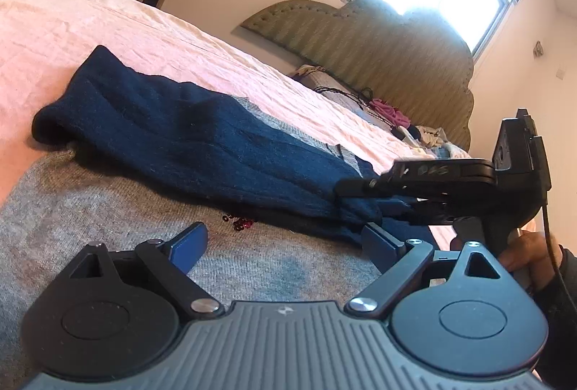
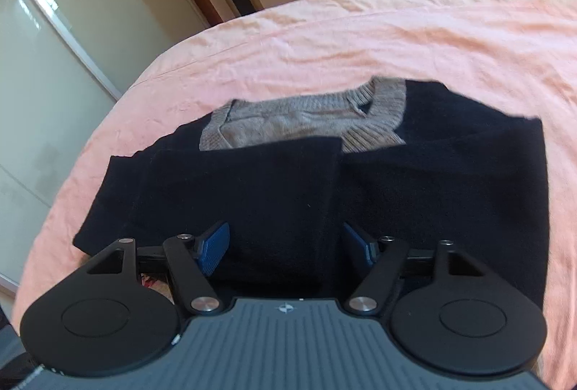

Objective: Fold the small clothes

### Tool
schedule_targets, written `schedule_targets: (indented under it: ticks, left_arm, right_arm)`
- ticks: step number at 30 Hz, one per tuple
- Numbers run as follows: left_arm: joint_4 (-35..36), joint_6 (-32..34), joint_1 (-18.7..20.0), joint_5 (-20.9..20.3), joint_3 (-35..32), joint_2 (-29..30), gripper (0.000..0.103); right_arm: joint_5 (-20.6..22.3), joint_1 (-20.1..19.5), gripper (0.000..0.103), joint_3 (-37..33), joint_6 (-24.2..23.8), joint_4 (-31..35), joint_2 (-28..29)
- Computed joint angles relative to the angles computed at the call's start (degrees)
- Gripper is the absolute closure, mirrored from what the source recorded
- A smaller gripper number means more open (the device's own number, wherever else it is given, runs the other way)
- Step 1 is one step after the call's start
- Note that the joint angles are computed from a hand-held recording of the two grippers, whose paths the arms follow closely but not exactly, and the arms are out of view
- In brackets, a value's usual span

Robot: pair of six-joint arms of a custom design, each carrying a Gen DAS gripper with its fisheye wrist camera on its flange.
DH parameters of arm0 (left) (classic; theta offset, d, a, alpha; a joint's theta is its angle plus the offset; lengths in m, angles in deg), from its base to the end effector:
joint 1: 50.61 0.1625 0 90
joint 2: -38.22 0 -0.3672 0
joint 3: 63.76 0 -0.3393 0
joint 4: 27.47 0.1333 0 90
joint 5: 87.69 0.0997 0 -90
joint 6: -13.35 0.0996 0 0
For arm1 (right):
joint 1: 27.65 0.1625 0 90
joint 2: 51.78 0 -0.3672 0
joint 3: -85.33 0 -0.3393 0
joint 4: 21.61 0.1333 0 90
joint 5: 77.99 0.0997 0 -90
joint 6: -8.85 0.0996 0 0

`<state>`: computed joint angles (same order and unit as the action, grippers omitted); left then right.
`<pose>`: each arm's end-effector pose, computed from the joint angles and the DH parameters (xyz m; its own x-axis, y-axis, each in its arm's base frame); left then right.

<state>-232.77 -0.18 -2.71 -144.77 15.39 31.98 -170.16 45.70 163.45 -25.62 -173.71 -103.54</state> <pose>-0.2597 -0.5669 -0.1164 -0.9602 0.1546 -0.2325 0.2782 0.6009 -0.7494 -0.0680 -0.6794 0.2777 -0.9157 -0.1866 0.3559 -0.3465 0.8152 -0.4642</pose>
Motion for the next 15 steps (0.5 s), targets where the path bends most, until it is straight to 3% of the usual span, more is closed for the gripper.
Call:
schedule_targets:
  ticks: [1,2,8,15]
  left_arm:
    - [-0.1,0.0,0.1,-0.2,-0.3,0.3,0.010]
    - [-0.5,0.0,0.2,-0.3,0.0,0.3,0.010]
    - [-0.9,0.0,0.4,-0.6,-0.1,0.5,0.009]
    - [-1.5,0.1,0.4,-1.0,0.6,0.3,0.007]
  right_arm:
    - [-0.1,0.2,0.059,-0.1,-0.2,0.2,0.1]
    - [-0.2,0.3,0.088,-0.2,0.0,0.6,0.1]
    - [3.9,-0.6,0.092,4.5,-2.9,-6.6,-5.2]
    - [-2.7,-4.3,0.092,2.4,-2.0,-9.0,-4.6]
